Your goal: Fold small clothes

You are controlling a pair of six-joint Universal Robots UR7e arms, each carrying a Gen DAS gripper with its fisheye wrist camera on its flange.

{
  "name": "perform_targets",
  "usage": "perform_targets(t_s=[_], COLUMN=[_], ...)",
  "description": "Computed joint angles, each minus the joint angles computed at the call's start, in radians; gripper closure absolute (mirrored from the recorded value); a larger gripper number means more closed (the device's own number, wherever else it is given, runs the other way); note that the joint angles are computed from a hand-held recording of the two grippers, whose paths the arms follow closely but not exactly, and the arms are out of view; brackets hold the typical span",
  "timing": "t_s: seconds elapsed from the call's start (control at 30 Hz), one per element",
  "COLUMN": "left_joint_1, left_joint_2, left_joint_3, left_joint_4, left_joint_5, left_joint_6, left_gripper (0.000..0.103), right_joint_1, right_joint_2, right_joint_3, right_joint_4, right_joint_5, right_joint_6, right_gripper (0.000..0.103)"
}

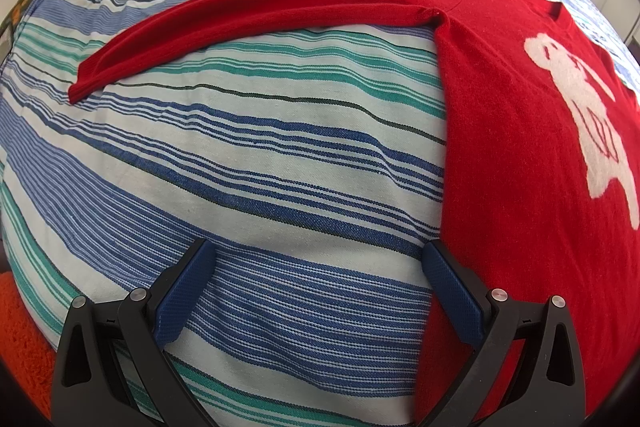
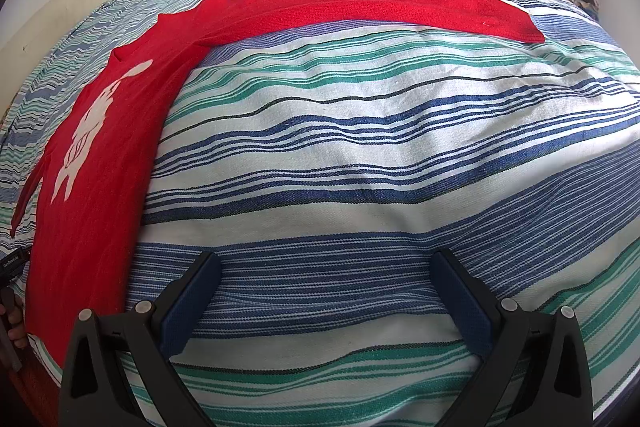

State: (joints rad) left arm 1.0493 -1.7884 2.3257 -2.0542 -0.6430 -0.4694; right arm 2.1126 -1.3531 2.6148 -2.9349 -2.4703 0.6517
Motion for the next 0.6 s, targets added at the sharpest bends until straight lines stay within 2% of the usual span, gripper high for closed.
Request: perform_targets(t_s=[0.17, 0.27, 0.33, 0.37, 0.5, 0.57, 0.6], left_joint_1=[0.006, 0.011, 0.015, 0.015, 0.022, 0.029, 0.032], left_joint_2=[-0.002, -0.004, -0.003, 0.0, 0.004, 0.004, 0.003], left_joint_3=[-0.007, -0.009, -0.011, -0.01, -0.01, -0.011, -0.011], left_joint_4=[0.006, 0.0, -0.002, -0.004, -0.019, -0.031, -0.036], left_joint_5=[-0.009, -0.013, -0.009, -0.007, 0.003, 0.004, 0.003], left_joint_6=[0.002, 0.015, 0.021, 0.02, 0.036, 0.052, 0.057], left_gripper=[0.0, 0.0, 0.0, 0.0, 0.0, 0.0, 0.0], right_joint_1=[-0.009, -0.035, -0.069, -0.081, -0.095, -0.171, -0.238], right_joint_2=[-0.035, -0.178, -0.318, -0.383, -0.552, -0.603, -0.629], right_joint_3=[-0.002, -0.027, -0.042, -0.051, -0.115, -0.13, -0.126], right_joint_4=[0.037, 0.195, 0.264, 0.27, 0.193, 0.102, 0.065], right_joint_5=[0.028, 0.145, 0.251, 0.289, 0.293, 0.36, 0.431], right_joint_6=[0.009, 0.029, 0.013, 0.0, -0.054, -0.118, -0.146], right_gripper=[0.0, 0.002, 0.014, 0.014, 0.014, 0.014, 0.014])
